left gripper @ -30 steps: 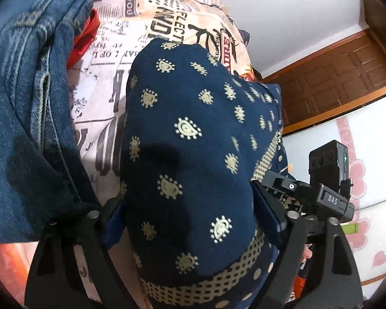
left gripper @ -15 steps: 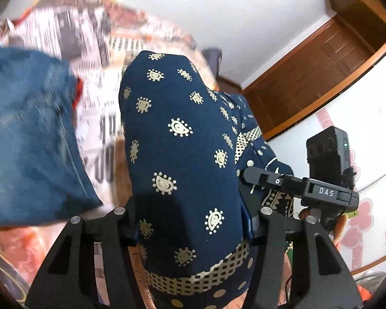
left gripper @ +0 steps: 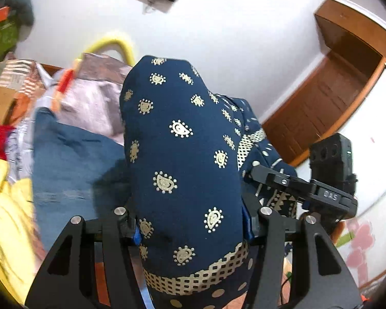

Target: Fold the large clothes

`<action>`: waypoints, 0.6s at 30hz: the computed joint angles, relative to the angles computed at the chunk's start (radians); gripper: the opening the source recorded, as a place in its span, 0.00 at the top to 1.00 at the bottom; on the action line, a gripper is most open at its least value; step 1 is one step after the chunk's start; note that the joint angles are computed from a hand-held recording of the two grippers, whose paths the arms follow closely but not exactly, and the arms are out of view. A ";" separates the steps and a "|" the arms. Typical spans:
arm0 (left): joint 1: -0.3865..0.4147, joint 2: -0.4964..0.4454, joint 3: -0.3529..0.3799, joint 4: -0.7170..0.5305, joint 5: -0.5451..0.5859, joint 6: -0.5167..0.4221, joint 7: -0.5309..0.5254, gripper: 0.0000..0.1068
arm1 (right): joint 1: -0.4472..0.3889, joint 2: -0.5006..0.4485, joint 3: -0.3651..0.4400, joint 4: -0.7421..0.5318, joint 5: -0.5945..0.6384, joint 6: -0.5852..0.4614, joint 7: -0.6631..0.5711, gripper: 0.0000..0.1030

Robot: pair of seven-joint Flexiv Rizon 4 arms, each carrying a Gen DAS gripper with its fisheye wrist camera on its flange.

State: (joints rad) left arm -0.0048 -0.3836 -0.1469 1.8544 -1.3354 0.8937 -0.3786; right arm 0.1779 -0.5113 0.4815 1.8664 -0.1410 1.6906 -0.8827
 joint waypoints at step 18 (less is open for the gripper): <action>0.230 -0.326 -0.082 -0.145 0.141 0.051 -0.128 0.36 | 0.098 -0.405 0.020 -0.428 0.090 -0.303 -0.193 0.54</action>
State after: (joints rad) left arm 0.2256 -0.7101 -0.2292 1.7097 -1.1942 0.9444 -0.5070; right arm 0.2759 -0.9163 0.5014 1.4381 -0.0514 1.3877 -1.0755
